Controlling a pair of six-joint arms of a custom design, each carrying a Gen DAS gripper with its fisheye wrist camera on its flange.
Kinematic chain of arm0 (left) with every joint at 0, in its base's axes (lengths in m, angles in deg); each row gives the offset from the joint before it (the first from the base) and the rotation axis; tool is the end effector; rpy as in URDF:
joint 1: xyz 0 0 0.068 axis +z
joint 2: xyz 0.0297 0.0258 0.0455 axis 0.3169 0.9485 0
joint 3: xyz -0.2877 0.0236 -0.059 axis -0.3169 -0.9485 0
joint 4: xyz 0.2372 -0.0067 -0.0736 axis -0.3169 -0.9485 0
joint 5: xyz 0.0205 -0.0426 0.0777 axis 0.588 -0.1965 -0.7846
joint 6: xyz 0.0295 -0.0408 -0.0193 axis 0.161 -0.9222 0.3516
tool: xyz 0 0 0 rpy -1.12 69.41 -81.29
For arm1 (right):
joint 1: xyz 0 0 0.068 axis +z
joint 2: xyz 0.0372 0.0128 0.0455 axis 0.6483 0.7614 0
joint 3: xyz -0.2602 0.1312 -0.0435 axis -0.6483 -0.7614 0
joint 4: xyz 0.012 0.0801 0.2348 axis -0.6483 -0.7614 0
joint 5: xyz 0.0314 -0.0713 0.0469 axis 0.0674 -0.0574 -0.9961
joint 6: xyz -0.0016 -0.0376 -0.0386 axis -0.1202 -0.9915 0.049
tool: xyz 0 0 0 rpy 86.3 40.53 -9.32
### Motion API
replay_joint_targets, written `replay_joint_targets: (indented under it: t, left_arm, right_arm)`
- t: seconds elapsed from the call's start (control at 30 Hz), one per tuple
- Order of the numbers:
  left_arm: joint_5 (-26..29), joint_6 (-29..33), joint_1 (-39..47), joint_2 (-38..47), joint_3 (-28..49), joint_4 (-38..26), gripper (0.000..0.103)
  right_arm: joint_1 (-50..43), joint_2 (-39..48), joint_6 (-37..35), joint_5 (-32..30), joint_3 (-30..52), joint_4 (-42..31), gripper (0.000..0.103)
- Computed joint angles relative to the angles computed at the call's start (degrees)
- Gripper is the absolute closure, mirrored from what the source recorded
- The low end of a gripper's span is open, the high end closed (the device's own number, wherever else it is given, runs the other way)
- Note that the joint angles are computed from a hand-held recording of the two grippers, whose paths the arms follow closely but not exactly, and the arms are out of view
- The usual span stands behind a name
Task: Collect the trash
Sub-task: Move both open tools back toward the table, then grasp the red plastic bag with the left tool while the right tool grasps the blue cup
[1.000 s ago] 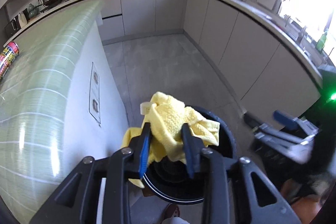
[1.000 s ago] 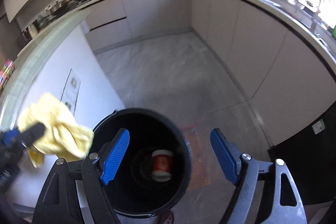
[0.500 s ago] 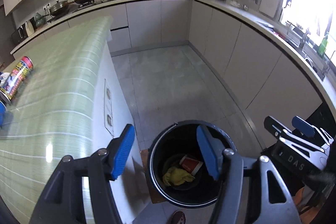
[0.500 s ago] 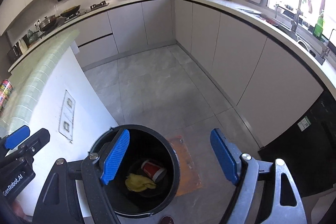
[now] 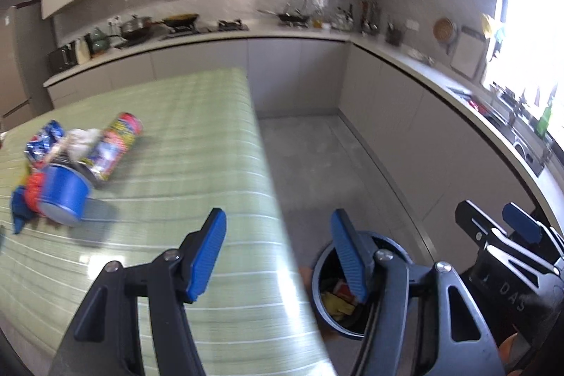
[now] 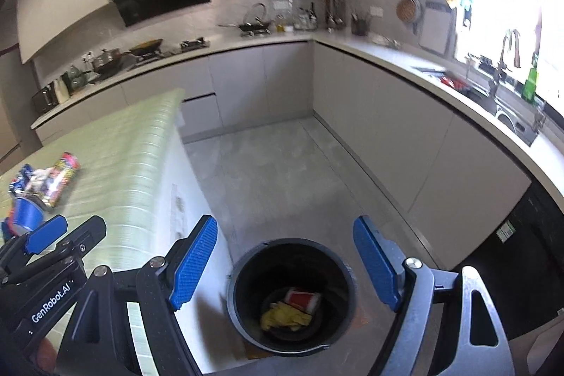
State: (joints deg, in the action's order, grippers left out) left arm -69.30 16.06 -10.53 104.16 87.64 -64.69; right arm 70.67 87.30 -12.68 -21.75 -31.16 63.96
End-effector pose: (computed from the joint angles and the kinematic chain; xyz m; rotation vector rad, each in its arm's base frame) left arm 0.2732 -0.1418 0.1907 0.1107 2.2940 -0.1380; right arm 0.2324 0.1120 0.2416 0.3015 2.2306 -0.1650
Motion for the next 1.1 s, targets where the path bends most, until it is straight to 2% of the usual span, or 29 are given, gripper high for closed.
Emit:
replay_joint_targets:
  t: [0.1,0.33,0.5,0.7,0.93,1.1]
  left_arm:
    - [1.58,2.95,5.02,-4.42,-3.25,0.85,0.04]
    - [10.43,11.68,23.1,-10.38,-8.53,2.88,0.037]
    - [20.51,19.68,40.16,-8.46,-9.58,5.08,0.037]
    - [27.9,27.66,54.08,-2.53,-6.81,5.95,0.037]
    - [30.23,29.86,61.07,4.76,-1.17,5.59,0.034]
    - [28.59,28.43,61.31,8.37,1.42,7.3,0.033]
  right_arm:
    - [6.33,3.85,3.26,3.45,5.29,-2.79,0.022]
    - [18.49,18.76,6.85,7.34,21.12,-5.4,0.022]
    - [24.4,31.34,10.02,8.26,35.7,-9.54,0.022]
    - [28.48,44.55,13.21,8.1,54.11,-17.22,0.022]
    - [29.88,57.37,10.59,5.73,76.05,-26.26,0.022]
    - [27.99,61.07,6.7,2.52,81.39,-24.84,0.02]
